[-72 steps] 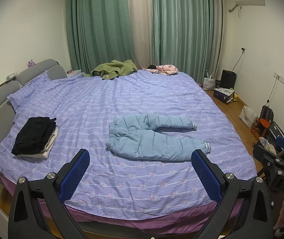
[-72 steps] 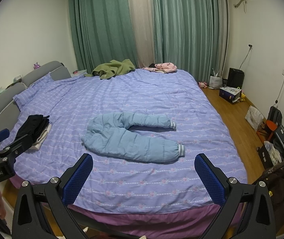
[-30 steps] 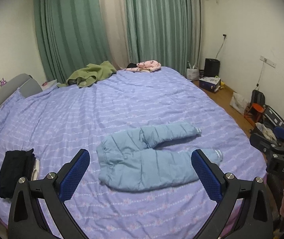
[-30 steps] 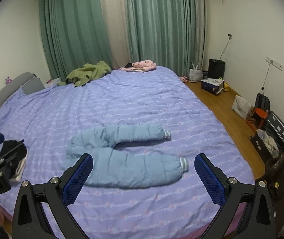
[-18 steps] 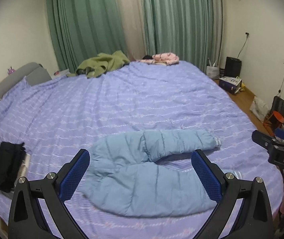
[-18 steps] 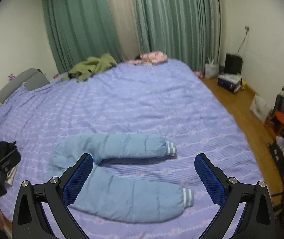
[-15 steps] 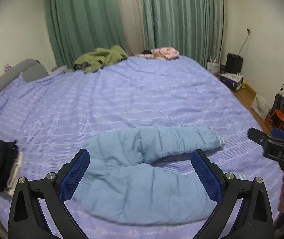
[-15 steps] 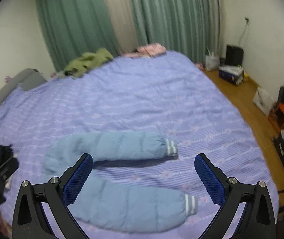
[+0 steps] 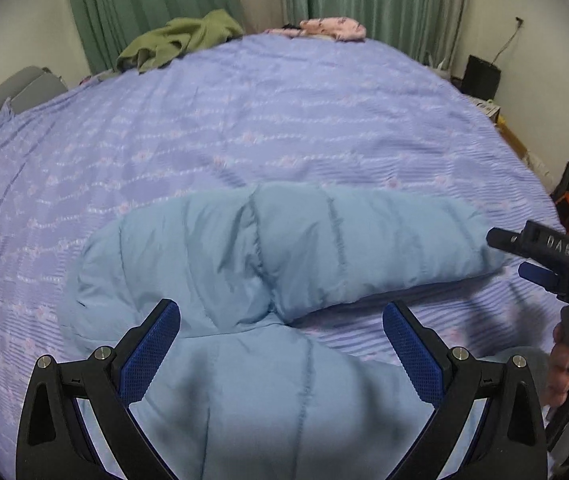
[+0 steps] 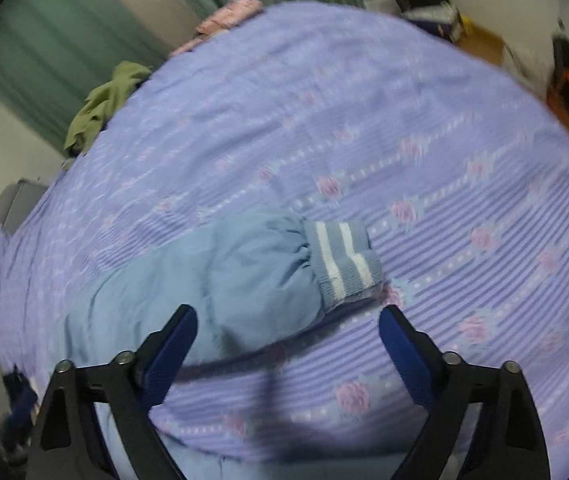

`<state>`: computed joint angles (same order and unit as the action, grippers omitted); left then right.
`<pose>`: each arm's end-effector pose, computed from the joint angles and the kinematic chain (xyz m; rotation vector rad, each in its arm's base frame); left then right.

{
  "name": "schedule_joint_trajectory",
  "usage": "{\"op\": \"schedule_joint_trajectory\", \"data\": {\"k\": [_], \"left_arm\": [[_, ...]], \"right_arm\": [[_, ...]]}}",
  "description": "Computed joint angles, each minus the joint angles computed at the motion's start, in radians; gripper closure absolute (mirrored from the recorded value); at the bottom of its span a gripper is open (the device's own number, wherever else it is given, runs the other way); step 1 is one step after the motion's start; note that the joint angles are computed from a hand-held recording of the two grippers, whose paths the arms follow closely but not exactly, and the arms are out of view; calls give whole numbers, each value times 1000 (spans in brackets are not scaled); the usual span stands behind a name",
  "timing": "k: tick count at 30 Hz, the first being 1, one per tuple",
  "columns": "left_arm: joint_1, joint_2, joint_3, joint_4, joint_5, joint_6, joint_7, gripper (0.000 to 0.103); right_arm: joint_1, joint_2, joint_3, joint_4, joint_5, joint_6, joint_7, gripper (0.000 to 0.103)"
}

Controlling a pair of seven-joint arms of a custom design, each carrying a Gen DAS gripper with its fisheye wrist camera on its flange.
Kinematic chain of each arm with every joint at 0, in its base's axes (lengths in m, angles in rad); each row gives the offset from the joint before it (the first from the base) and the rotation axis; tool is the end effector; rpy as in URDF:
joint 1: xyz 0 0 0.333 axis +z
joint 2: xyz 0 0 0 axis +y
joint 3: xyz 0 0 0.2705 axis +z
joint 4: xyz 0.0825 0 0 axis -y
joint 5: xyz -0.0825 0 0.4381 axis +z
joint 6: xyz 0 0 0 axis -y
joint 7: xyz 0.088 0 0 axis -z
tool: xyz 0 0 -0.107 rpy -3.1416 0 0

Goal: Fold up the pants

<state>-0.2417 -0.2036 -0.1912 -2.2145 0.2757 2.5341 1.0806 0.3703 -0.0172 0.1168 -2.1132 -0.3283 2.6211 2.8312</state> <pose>0.5311 -0.2513 0.4512 -1.7674 2.0228 -0.5597 0.5509 0.3004 0.4070 -1.2883 2.2500 -0.2518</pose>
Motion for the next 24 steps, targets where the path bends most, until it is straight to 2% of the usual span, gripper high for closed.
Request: {"op": "schedule_joint_trajectory", "data": {"k": [4,6,7,8,9,10,12,13,14,15,17,19,20,21,23,24], "left_arm": [[9,39,7,28,-27,-19,-8,0],[13,39,7,30,-33,-23,-9,0],[13,34,7,25,-36,-21,-5,0],[13,29,9,20,-38,-18,2,0],[14,20,8,13,-33,-11,9,0],[16,16,7,9,-25,-5,9,0],[21,0,5,-7,2,12,-3,0],[23,-3,4,-11,12,14,-10,0],[25,-4,4,-12,18,14,-16,0],[25,-2,6,-12,16,12,-18,0],[25,3,9,-8,10,-5,-15,0],[28,2,6,-8,25,-14,-23,0],[31,-5,6,-13,34,-17,-25,0],[31,-12,6,-20,38,-15,-26,0],[32,-38,9,-37,44,-16,-24,0],[30,-57,13,-52,41,-9,-19,0]], "right_arm": [[-13,91,-6,61,116,13,-64,21],[-22,136,-1,110,167,-39,-121,46],[-21,146,-1,126,158,-58,-128,52],[-17,146,-3,136,128,-74,-127,65],[-9,140,-8,145,72,-92,-113,72],[10,126,-17,159,-46,-123,-66,74],[42,120,-21,209,-262,-233,12,75],[61,133,-17,253,-368,-315,29,75],[74,161,-13,301,-426,-392,17,75],[79,188,-14,334,-442,-430,-1,75],[69,239,-18,383,-392,-453,-67,71],[68,269,-20,414,-343,-509,-129,59],[74,266,-24,411,-344,-538,-129,47],[80,249,-29,393,-355,-551,-105,34],[82,166,-32,306,-385,-529,-13,28],[86,116,-28,268,-404,-546,49,28]]}}
